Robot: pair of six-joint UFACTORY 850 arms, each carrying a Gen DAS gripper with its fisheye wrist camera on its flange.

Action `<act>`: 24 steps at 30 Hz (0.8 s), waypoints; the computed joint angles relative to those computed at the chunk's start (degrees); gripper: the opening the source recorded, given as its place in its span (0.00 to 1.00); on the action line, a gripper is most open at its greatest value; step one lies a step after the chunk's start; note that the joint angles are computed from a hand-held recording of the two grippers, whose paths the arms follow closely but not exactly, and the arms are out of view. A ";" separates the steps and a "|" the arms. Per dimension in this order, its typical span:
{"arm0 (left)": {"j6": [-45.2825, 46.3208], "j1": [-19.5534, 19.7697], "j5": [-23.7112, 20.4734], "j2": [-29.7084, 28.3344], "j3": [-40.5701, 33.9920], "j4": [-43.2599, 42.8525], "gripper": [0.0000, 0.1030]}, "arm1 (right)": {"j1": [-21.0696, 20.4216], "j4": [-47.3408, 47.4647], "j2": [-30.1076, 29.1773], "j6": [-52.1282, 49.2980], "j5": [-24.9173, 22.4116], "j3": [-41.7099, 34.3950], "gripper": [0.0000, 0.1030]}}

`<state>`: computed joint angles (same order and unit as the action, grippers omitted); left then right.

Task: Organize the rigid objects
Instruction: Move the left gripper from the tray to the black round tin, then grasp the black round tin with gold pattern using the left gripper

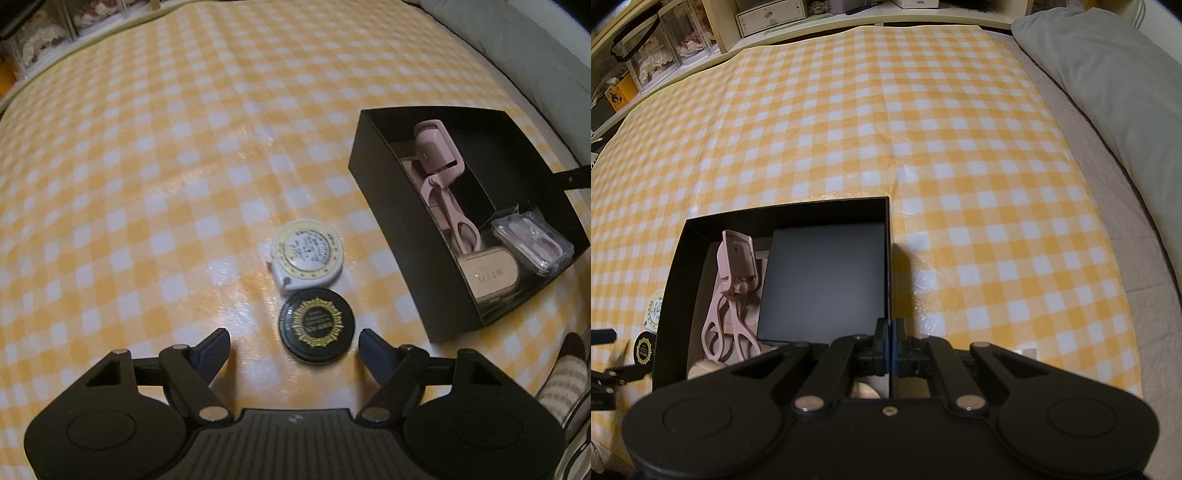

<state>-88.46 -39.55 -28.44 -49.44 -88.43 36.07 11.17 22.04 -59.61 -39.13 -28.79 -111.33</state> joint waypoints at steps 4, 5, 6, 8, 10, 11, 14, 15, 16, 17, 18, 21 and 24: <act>-0.11 0.08 0.52 -0.66 -0.61 0.16 0.71 | -0.03 -0.10 -0.05 0.01 -0.02 -0.11 0.02; -0.01 0.14 0.93 -0.74 -0.59 -0.01 0.69 | -0.08 -0.10 -0.14 0.04 -0.15 -0.30 0.02; 0.19 0.18 1.13 -0.79 -0.61 -0.27 0.69 | 0.04 -0.02 0.06 0.06 0.13 0.15 0.02; 0.66 0.20 1.18 -0.98 -0.83 -0.56 0.67 | 0.10 -0.06 0.15 0.07 0.29 0.35 0.02; 0.96 0.25 1.16 -1.26 -1.09 -0.68 0.63 | 0.03 -0.21 0.02 0.11 0.16 0.06 0.02; 0.79 0.33 1.32 -1.34 -1.15 -0.62 0.61 | 0.12 -0.11 0.16 0.08 0.35 0.39 0.02; 0.04 0.42 1.38 -1.55 -1.35 -0.04 0.55 | 0.01 -0.18 -0.02 0.08 0.13 -0.01 0.02; 0.05 0.50 1.73 -1.72 -1.52 -0.38 0.54 | 0.11 -0.10 0.13 0.09 0.35 0.34 0.02; 0.31 0.67 2.44 -1.84 -1.56 -1.31 0.49 | 0.05 -0.13 0.03 0.10 0.22 0.13 0.02; 1.29 1.04 3.00 -2.08 -1.65 -2.25 0.49 | 0.13 -0.04 0.16 0.07 0.39 0.42 0.02; 1.29 1.06 3.02 -2.20 -1.80 -2.19 0.49 | 0.09 -0.06 0.10 0.07 0.32 0.28 0.02; 2.55 1.09 2.14 -2.45 -2.48 -3.38 0.49 | 0.09 -0.21 0.04 0.16 0.32 0.19 0.02; -0.86 0.88 1.98 -0.77 -1.24 -2.36 0.49 | 0.06 -0.11 0.00 0.11 0.25 0.10 0.02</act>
<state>-89.32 -38.67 -26.46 -50.21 -89.67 33.72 11.24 21.94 -59.61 -39.02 -28.54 -111.22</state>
